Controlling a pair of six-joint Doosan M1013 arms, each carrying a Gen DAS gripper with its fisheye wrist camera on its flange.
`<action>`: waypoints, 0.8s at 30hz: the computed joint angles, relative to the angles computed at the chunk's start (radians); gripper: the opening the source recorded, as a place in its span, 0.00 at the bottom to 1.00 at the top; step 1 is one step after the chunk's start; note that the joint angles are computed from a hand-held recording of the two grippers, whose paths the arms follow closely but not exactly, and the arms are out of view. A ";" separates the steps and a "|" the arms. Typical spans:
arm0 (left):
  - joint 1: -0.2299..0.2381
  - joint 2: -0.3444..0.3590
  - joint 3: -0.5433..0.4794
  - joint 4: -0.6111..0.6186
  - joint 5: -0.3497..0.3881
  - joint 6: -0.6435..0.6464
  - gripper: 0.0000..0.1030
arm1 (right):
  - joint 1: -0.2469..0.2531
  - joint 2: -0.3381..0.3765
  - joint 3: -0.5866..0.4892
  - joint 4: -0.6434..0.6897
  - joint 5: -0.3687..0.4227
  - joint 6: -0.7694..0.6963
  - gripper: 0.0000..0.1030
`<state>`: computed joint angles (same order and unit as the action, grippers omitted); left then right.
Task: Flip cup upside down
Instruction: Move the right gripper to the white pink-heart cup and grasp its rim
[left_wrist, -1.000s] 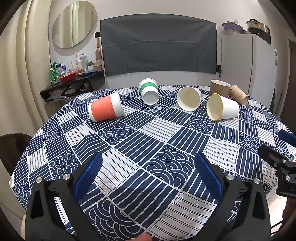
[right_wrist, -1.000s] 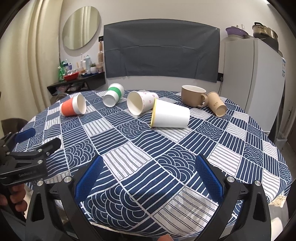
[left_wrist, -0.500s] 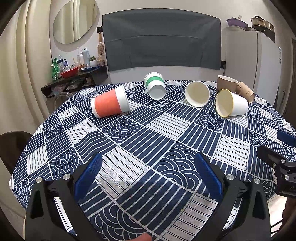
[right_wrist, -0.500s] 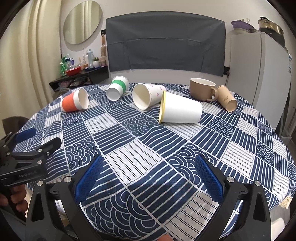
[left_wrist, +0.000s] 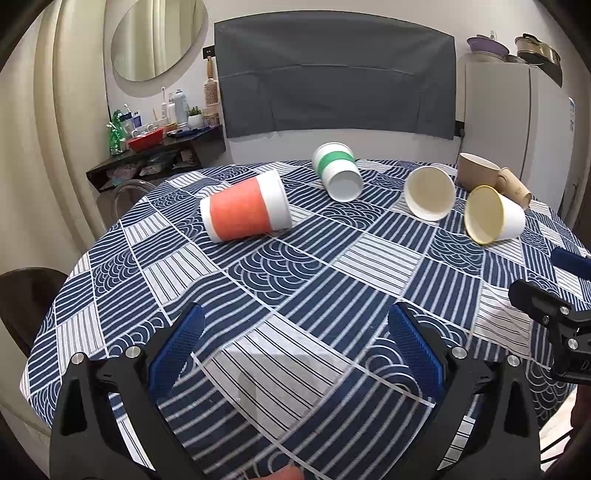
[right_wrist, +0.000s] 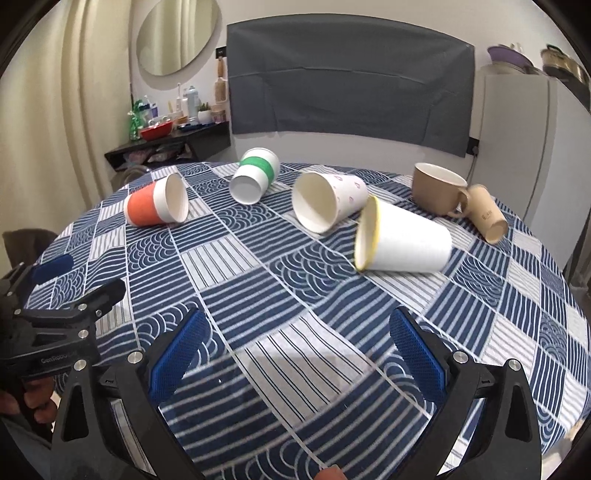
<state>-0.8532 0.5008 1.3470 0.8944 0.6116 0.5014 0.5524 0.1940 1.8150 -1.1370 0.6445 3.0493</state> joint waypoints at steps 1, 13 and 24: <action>0.002 0.001 -0.001 0.006 0.002 -0.002 0.95 | 0.000 0.007 -0.012 0.007 0.004 -0.020 0.93; 0.039 0.001 0.004 -0.030 -0.055 0.025 0.95 | -0.054 0.078 -0.158 0.254 0.030 -0.339 0.93; 0.045 0.002 0.005 -0.086 -0.093 0.098 0.95 | -0.081 0.188 -0.326 0.157 0.220 -0.517 0.91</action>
